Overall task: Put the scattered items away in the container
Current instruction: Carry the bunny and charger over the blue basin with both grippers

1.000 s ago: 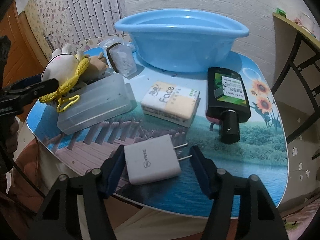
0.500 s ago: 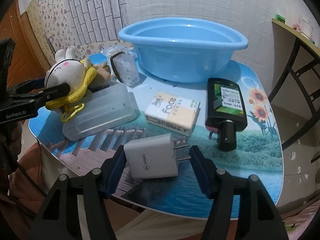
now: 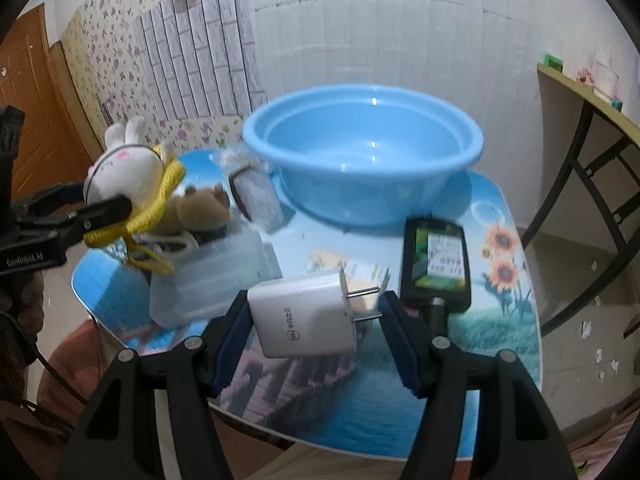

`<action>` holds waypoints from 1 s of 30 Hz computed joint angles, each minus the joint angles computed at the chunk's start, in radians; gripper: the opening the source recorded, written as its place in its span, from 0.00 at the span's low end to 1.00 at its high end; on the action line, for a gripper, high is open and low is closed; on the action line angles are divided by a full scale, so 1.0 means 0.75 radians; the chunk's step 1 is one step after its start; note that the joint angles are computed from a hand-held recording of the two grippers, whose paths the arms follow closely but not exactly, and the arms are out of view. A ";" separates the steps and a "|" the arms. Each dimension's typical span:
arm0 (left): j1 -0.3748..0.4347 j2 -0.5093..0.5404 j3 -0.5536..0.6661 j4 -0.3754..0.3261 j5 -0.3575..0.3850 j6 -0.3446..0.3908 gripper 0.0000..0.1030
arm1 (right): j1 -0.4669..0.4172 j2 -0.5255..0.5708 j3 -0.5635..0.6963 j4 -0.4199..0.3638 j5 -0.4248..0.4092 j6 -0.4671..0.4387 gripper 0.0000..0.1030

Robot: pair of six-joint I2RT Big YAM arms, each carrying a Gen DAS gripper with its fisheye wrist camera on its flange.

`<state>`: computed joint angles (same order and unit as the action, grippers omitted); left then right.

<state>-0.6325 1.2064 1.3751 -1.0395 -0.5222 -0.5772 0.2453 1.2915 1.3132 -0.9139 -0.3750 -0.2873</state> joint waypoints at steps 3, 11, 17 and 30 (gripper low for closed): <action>0.007 0.020 0.051 0.001 0.006 0.032 0.79 | -0.001 0.017 0.051 0.015 -0.018 0.010 0.61; 0.036 0.094 0.182 0.025 0.024 0.118 0.79 | -0.007 0.073 0.170 0.059 -0.061 0.039 0.61; 0.077 0.192 0.285 0.042 0.077 0.188 0.79 | -0.001 0.166 0.256 0.096 -0.053 0.078 0.61; 0.169 0.411 0.471 0.066 0.237 0.280 0.79 | -0.008 0.360 0.414 0.086 -0.032 0.124 0.61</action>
<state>-0.5057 1.5143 1.7283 -0.9902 -0.3443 -0.3669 0.2393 1.5619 1.6237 -0.8494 -0.3987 -0.1942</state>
